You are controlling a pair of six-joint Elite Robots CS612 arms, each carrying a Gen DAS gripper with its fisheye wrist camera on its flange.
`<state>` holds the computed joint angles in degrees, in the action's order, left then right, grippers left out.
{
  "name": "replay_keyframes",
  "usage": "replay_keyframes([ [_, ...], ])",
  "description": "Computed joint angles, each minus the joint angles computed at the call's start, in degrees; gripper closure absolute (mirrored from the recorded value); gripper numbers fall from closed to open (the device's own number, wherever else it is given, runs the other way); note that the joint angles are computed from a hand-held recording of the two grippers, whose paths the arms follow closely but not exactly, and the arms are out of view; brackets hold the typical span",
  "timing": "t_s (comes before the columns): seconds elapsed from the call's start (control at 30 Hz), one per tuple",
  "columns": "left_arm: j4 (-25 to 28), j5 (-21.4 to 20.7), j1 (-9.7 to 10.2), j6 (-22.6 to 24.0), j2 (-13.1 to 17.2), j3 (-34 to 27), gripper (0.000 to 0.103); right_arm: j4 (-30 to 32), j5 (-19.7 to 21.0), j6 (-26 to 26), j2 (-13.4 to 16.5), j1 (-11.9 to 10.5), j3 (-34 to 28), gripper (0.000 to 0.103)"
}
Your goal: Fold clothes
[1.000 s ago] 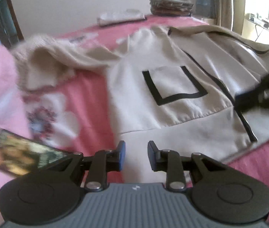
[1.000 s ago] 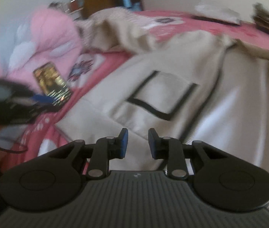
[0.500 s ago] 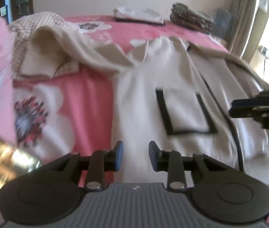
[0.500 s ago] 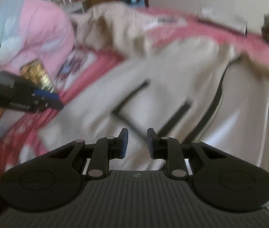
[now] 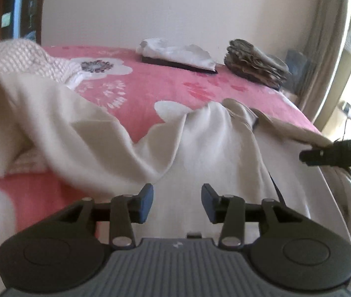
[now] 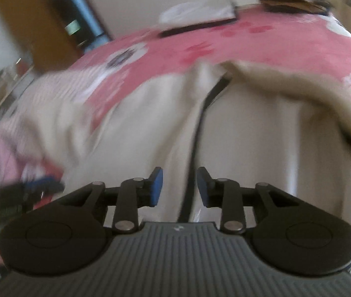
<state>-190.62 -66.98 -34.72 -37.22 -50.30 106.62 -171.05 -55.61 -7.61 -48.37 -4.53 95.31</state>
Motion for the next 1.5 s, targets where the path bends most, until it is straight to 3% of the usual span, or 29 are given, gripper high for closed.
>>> replay_keyframes([
  [0.1,2.94,-0.68,0.54,-2.42,2.13,-1.93,0.059,1.82,-3.66,2.81,2.71,0.61,-5.63,0.072],
  [0.13,3.18,-0.22,0.41,-2.37,2.71,-2.11,0.059,1.67,-5.49,1.02,3.49,1.06,-7.10,0.072],
  [0.23,-0.21,3.33,-0.74,1.04,4.01,-1.55,0.057,-2.89,-14.09,-9.72,5.74,3.16,-9.87,0.072],
  [0.37,-1.86,8.11,-2.23,5.85,5.28,-1.76,0.053,-10.16,-24.05,-26.66,9.83,5.80,-13.58,0.057],
  [0.47,-1.97,10.81,-2.94,8.11,6.09,-2.46,0.049,-11.80,-26.84,-33.66,11.06,6.27,-14.03,0.057],
  [0.6,-1.99,11.62,-3.13,8.30,6.44,-2.87,0.047,-20.10,-24.48,-38.52,10.54,4.82,-9.93,0.059],
  [0.73,-1.86,12.02,-3.19,8.66,6.58,-3.01,0.047,-17.09,-26.41,-40.36,12.02,4.33,-11.93,0.067],
  [0.77,-1.82,12.14,-3.22,8.79,6.57,-2.98,0.047,-15.68,-26.44,-39.72,12.39,4.19,-12.84,0.076],
  [0.8,-1.73,12.25,-3.26,8.85,6.55,-2.95,0.047,-14.26,-26.47,-39.08,12.76,4.06,-13.78,0.078],
  [0.87,-1.62,12.21,-3.23,8.93,6.53,-2.97,0.047,-10.05,-23.10,-35.62,12.14,3.23,-14.70,0.092],
  [1.0,-1.52,12.16,-3.24,9.03,6.44,-2.88,0.047,-1.74,-6.70,-16.38,10.84,-0.79,-17.40,0.098],
  [1.07,-1.29,12.37,-3.33,9.08,6.42,-2.89,0.047,1.77,3.00,-4.38,11.91,-3.30,-20.46,0.098],
  [1.1,-1.21,12.42,-3.35,9.12,6.41,-2.90,0.047,0.94,5.09,1.62,12.81,-4.14,-21.65,0.098],
  [1.2,-1.05,12.53,-3.37,9.29,6.41,-2.96,0.046,5.18,9.51,14.45,15.76,-5.83,-26.22,0.098],
  [1.27,-0.91,12.68,-3.42,9.34,6.36,-2.96,0.046,4.56,7.59,24.97,17.31,-6.36,-27.69,0.093],
  [1.37,-0.62,12.83,-3.49,9.39,6.28,-2.97,0.046,-3.28,3.34,38.75,18.32,-7.02,-26.73,0.092],
  [1.43,-0.56,12.80,-3.48,9.39,6.24,-2.97,0.046,-6.96,4.31,37.80,17.73,-7.61,-25.04,0.092],
  [1.5,-0.49,12.81,-3.49,9.40,6.20,-3.00,0.046,-9.27,4.84,27.73,15.68,-6.83,-21.84,0.092],
])
